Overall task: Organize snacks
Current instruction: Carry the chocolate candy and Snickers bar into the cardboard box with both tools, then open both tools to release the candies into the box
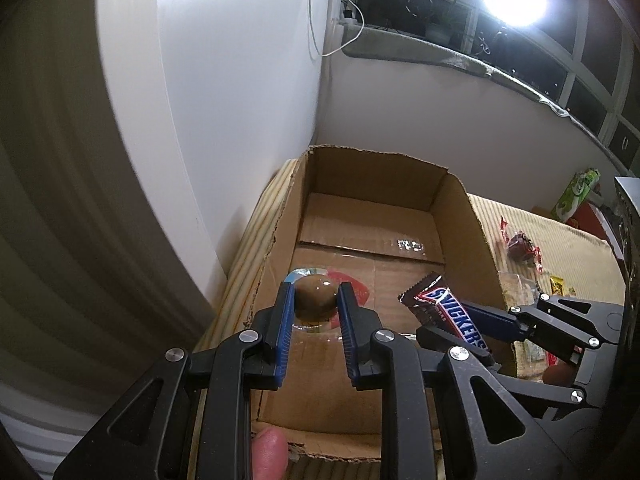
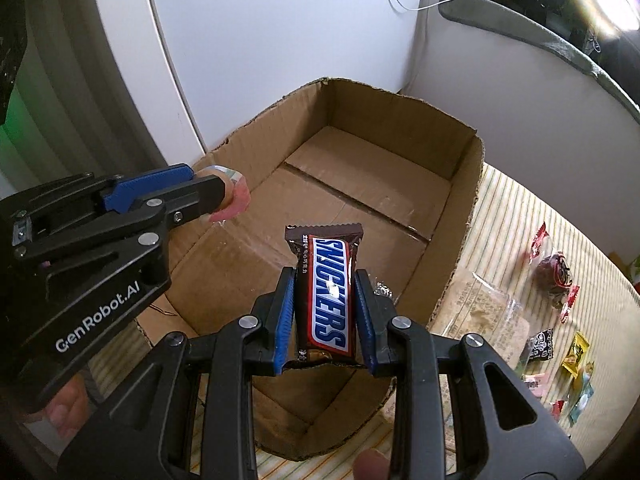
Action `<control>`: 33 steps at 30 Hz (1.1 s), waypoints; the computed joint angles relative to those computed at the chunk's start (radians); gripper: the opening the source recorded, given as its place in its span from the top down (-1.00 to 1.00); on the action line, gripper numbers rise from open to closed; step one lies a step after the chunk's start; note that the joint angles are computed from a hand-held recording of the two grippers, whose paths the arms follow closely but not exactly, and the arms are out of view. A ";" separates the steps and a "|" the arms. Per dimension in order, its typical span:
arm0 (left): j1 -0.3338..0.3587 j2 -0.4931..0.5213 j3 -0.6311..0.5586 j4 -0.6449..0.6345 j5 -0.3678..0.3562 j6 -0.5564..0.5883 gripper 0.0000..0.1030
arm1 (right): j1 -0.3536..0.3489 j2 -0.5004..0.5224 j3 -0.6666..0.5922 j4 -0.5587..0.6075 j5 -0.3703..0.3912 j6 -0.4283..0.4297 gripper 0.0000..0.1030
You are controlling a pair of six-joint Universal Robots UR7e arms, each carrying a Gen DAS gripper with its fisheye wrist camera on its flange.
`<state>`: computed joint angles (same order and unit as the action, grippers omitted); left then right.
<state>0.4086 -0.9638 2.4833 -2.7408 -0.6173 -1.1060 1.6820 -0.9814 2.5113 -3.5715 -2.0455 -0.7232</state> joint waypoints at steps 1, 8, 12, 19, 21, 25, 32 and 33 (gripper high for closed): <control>0.001 0.000 0.000 -0.001 -0.002 0.001 0.59 | -0.001 0.006 -0.001 -0.012 -0.001 -0.005 0.43; -0.007 -0.007 0.015 -0.027 0.005 0.000 -0.44 | -0.004 0.002 0.007 -0.036 0.007 -0.024 0.23; -0.008 -0.016 0.013 -0.004 0.007 -0.019 -0.44 | -0.008 -0.013 0.016 -0.046 0.023 -0.024 -0.20; -0.030 -0.044 0.023 0.037 0.018 -0.055 -0.44 | -0.015 -0.087 0.077 -0.097 0.031 -0.046 -0.20; -0.039 -0.053 0.023 0.060 0.023 -0.073 -0.44 | -0.015 -0.107 0.096 -0.120 0.026 -0.059 -0.25; -0.067 -0.064 0.019 0.088 0.027 -0.095 -0.44 | -0.037 -0.190 0.152 -0.164 0.068 -0.089 -0.77; -0.134 -0.029 -0.019 0.091 0.010 -0.062 -0.57 | -0.154 -0.388 0.231 -0.169 0.093 -0.104 -0.78; -0.136 -0.018 -0.029 0.091 0.011 -0.056 -0.57 | -0.177 -0.416 0.239 -0.169 0.097 -0.109 -0.78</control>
